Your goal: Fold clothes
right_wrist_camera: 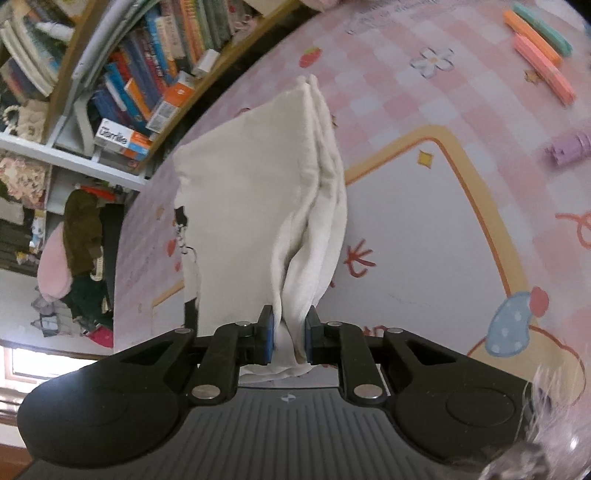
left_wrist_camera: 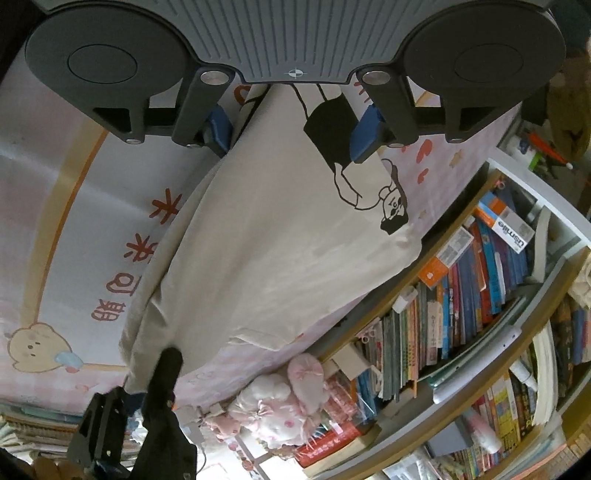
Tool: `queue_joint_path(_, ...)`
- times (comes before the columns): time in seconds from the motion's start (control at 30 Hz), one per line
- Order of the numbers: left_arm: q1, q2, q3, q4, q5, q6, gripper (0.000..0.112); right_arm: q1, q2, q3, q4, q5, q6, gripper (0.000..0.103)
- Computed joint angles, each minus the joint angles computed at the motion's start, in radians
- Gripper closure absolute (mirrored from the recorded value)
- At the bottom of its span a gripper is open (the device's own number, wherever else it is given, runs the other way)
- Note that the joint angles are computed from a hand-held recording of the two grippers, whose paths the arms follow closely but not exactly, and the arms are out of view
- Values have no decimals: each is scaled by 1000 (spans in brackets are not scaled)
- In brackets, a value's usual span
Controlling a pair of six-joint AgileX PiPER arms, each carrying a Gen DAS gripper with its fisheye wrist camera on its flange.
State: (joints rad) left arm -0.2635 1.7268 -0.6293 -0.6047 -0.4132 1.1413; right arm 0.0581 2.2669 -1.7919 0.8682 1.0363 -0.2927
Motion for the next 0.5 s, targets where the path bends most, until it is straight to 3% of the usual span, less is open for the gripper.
queue_joint_path(0.3,-5,-2,-4,-33,13,53,55,14,-1,16,-101,-47,-7,78)
queue_joint_path(0.5,-20,0,-15,-114,16,116,54,63,-94,74,-210,-157,-281,62)
